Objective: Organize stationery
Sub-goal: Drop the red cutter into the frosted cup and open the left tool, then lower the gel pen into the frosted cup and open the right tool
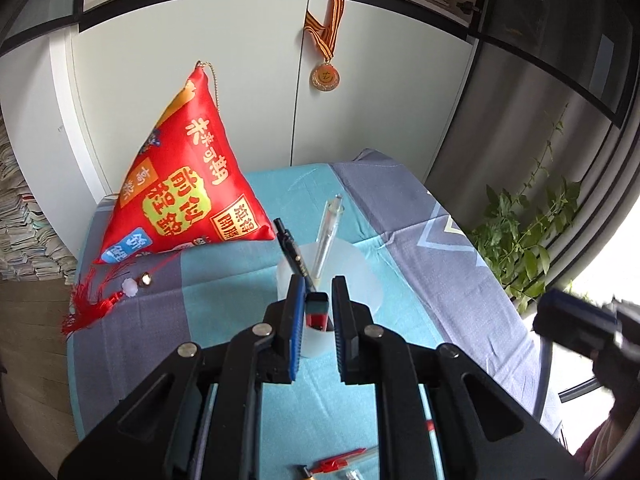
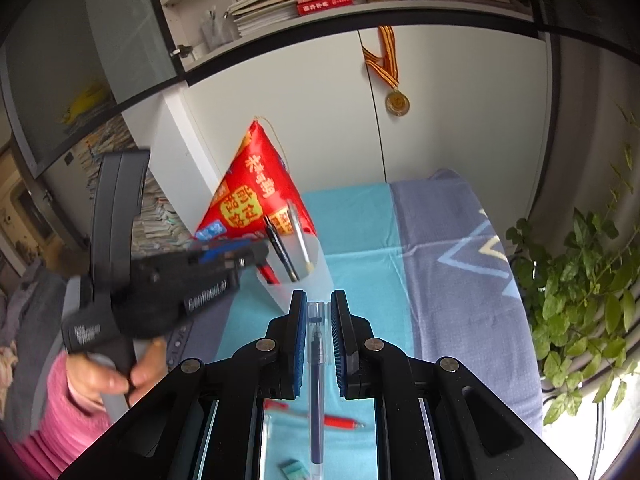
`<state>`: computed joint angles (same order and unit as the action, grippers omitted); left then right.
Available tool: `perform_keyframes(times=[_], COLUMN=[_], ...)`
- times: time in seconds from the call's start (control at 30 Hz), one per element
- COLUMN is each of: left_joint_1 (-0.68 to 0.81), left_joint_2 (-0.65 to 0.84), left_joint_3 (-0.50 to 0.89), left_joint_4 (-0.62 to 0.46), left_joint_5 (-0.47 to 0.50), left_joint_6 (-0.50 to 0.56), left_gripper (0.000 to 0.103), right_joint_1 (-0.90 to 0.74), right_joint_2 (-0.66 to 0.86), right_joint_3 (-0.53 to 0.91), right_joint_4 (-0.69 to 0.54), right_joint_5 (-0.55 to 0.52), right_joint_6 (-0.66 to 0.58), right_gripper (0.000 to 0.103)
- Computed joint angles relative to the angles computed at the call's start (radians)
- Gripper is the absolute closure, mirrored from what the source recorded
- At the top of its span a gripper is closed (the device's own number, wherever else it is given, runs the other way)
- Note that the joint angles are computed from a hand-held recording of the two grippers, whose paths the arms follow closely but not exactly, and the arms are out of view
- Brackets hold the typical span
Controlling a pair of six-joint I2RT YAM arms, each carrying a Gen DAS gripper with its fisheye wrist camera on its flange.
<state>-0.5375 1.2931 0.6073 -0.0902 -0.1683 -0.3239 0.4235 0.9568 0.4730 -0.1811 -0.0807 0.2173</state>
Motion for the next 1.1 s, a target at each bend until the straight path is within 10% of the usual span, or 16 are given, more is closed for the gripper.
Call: perform_keyframes(times=[0.2,0.6,1.1], left_joint_1=[-0.027,0.063,0.187], left_joint_2=[-0.282,-0.704,-0.668], left_joint_3=[-0.141,-0.329,-0.372], left_joint_4=[-0.058,-0.299,-0.224], left_joint_5=[-0.104,-0.148,-0.029], left_joint_6=[-0.008,-0.044,0.001], left_gripper=[0.067,0.064,0.064], right_joint_1=[0.049,0.085,0.093], right_joint_2=[0.087,0.51,0.636], right_joint_3=[0.096,0.372,0.215], right_joint_4=[0.097,0.329,0.684], right_joint_5=[0.067,0.077,0.315], right_joint_6=[0.009,0.031,0.093], right_gripper=[0.09,0.09,0.09])
